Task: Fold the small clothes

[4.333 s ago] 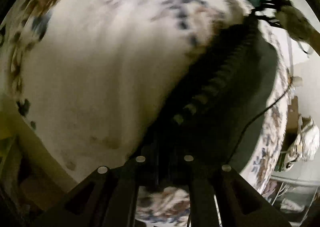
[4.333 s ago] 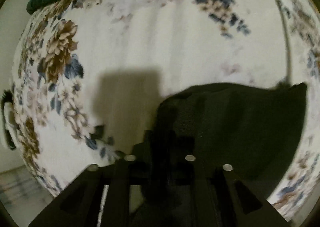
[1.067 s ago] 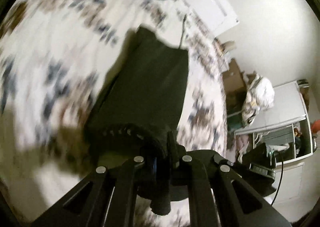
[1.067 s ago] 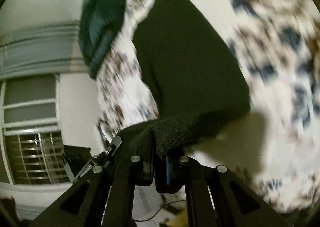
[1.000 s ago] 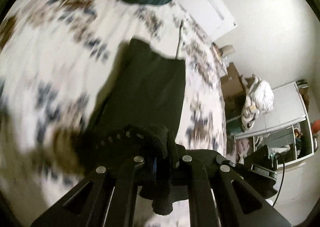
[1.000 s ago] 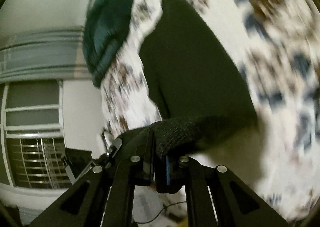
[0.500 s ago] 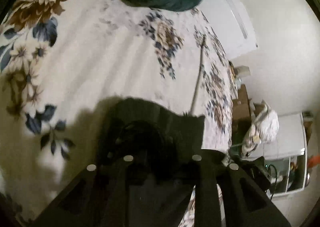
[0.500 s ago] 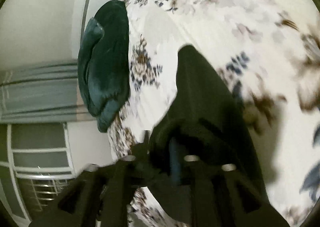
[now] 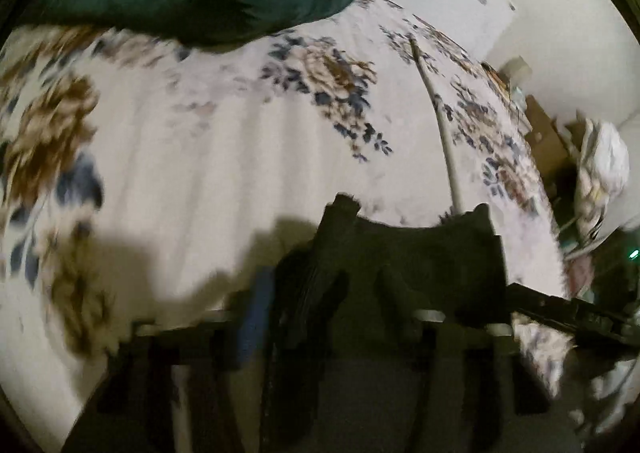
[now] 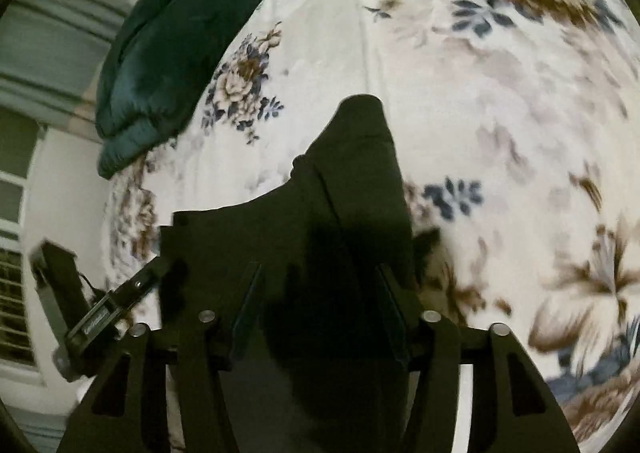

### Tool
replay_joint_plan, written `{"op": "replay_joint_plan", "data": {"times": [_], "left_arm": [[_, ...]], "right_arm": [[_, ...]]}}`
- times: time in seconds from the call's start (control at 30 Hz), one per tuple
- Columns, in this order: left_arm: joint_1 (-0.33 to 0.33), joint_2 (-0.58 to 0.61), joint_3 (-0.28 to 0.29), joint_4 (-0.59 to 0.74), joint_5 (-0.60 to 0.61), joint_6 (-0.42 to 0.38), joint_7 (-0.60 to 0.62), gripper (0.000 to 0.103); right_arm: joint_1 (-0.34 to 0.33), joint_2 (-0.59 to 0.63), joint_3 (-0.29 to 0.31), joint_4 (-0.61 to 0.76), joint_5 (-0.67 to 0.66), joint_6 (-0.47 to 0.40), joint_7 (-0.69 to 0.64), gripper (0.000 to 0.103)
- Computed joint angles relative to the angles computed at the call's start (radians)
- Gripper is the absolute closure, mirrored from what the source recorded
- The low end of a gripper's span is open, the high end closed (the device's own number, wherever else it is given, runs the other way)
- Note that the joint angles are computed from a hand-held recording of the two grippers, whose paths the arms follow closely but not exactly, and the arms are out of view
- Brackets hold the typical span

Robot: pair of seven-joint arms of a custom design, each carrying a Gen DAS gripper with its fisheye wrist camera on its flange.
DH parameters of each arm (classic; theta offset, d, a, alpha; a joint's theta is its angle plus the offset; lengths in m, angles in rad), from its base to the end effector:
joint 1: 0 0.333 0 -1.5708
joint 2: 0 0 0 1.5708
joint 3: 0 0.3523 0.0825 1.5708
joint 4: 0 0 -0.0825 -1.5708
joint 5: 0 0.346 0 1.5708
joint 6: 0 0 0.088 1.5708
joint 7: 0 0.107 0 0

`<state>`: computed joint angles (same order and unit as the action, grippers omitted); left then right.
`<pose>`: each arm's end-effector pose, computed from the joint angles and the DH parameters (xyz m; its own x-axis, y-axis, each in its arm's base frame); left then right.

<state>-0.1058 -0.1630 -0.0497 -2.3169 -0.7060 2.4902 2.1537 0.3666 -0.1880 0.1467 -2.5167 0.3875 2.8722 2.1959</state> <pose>0.4708 -0.0715 0.4993 -0.3039 -0.8859 0.3505 -0.8880 0.1302 -0.4410 0.4023 0.2052 0.4671 -0.3272 -0.8148 -0.4786 -0.8447 0.4792 -0.2384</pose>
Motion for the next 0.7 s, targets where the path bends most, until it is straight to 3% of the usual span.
{"op": "replay_joint_plan", "data": {"times": [0.03, 0.27, 0.37, 0.5, 0.57, 0.63, 0.7], "left_arm": [[0.001, 0.016, -0.012, 0.01, 0.037, 0.013, -0.025, 0.097], [0.009, 0.064, -0.007, 0.069, -0.022, 0.006, -0.005, 0.097], [0.029, 0.149, -0.031, 0.128, 0.047, -0.033, -0.06, 0.097], [0.069, 0.169, -0.052, 0.147, 0.064, -0.095, -0.091, 0.092], [0.085, 0.125, -0.048, 0.127, 0.038, -0.112, -0.079, 0.088], [0.093, 0.064, -0.031, 0.087, -0.003, -0.113, -0.065, 0.071], [0.095, -0.011, -0.009, 0.029, -0.023, -0.085, -0.083, 0.057]], "right_arm": [[-0.038, 0.015, 0.025, 0.015, -0.078, -0.017, 0.054, 0.096], [-0.136, -0.055, 0.076, -0.036, -0.23, 0.027, 0.28, 0.097], [-0.137, -0.01, 0.055, -0.016, -0.238, 0.006, 0.295, 0.097], [-0.066, 0.058, -0.03, 0.027, -0.095, -0.05, 0.148, 0.094], [-0.028, 0.045, -0.066, 0.021, 0.051, -0.045, 0.029, 0.077], [0.002, 0.016, -0.096, 0.012, 0.194, -0.058, -0.092, 0.042], [0.014, -0.02, -0.111, 0.003, 0.283, -0.089, -0.183, 0.03]]}}
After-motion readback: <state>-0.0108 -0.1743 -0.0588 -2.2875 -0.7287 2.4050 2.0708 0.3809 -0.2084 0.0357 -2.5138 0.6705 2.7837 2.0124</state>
